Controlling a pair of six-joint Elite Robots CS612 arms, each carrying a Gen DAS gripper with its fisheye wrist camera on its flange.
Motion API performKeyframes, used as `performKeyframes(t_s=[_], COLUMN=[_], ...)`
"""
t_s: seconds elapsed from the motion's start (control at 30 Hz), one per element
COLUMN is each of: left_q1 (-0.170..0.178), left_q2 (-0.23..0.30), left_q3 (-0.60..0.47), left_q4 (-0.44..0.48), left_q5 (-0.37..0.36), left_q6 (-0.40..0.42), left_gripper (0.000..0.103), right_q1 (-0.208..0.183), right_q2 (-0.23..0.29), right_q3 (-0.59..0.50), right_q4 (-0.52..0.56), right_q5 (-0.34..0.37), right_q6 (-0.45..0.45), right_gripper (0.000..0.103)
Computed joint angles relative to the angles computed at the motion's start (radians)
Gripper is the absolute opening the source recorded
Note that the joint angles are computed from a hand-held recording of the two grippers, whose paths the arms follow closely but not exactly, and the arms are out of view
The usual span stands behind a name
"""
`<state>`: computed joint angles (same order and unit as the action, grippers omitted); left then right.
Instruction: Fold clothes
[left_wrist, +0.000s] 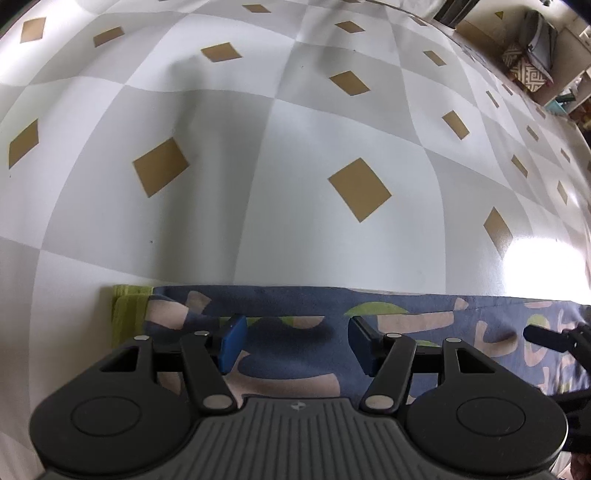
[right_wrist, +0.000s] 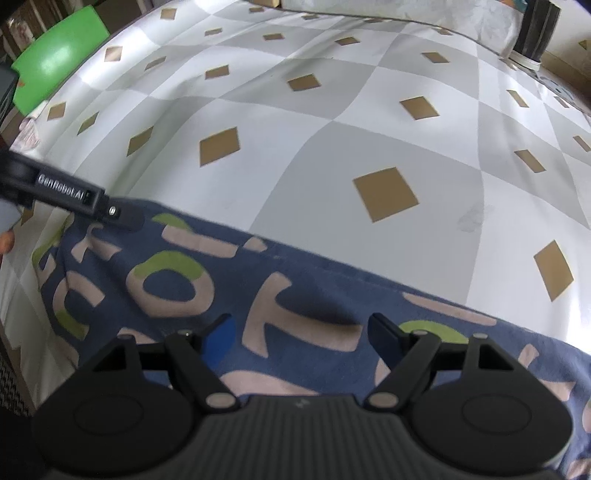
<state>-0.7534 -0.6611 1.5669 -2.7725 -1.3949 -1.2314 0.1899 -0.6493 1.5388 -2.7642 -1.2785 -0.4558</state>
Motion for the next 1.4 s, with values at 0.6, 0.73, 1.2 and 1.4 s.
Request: performKeyframes(t_s=[0.6,0.73,1.2,1.4], left_q1=[0.002,0.003,0.004,0.005], left_q2=[0.002,-0.001,0.002,0.002], left_q3=[-0.03,-0.026,-0.032,-0.033], left_q4=[0.063,0.057,0.073,0.076], left_q5=[-0.014,-0.013,-0.019,-0.018], left_q6=[0.041,0.027,0.019,0.019], left_gripper=[0.061,0.061,0.062,0.062], right_q1=[0.024,0.03,0.038,0.041], right_q2=[0.045,0.053,0.053,0.043], right_q3=[-0.04,-0.05,-0.041,-0.034], right_q4=[-0.027,-0.006,-0.039,-0.032], right_q5=[0.192,0.196,0.161,0.146], right_q6=[-0.256,-0.283,-0.361,-0.411], right_gripper=[0.053,0.051,0.018,0.017])
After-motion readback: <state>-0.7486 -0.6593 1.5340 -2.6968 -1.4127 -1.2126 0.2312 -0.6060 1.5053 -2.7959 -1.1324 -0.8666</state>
